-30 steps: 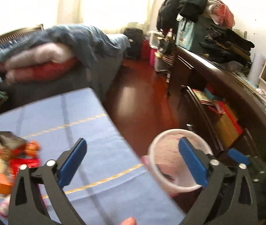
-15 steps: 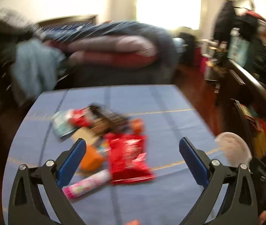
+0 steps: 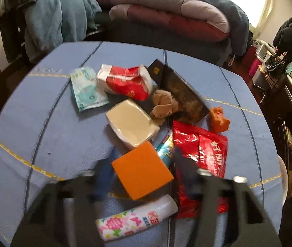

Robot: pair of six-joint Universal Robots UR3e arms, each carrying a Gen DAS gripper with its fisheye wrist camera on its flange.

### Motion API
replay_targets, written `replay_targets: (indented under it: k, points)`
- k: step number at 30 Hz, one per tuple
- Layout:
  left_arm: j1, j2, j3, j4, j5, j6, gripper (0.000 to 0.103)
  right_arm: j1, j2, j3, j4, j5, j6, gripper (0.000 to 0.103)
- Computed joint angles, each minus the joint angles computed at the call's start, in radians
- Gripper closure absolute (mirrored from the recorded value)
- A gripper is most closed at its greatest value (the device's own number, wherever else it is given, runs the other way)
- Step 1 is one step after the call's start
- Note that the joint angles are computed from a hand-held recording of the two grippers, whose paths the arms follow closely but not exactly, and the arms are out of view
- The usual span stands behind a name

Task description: Collect trash

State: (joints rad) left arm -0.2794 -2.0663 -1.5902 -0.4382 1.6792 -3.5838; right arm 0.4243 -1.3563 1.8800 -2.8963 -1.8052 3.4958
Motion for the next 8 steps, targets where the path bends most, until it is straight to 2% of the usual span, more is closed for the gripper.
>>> replay_targets:
  k: [1,3,8]
  points:
    - [0.012,0.01,-0.019,0.019,-0.02,0.0,0.06,0.005,0.021,-0.02,0.003,0.004,0.0,0.008]
    - [0.01,0.026,-0.044,0.044,0.02,0.005,0.06,0.015,0.082,-0.086,0.025,0.019,0.0,0.008]
    - [0.06,0.124,-0.165,0.128,0.029,0.022,0.06,0.039,0.239,-0.269,0.09,0.075,0.006,0.009]
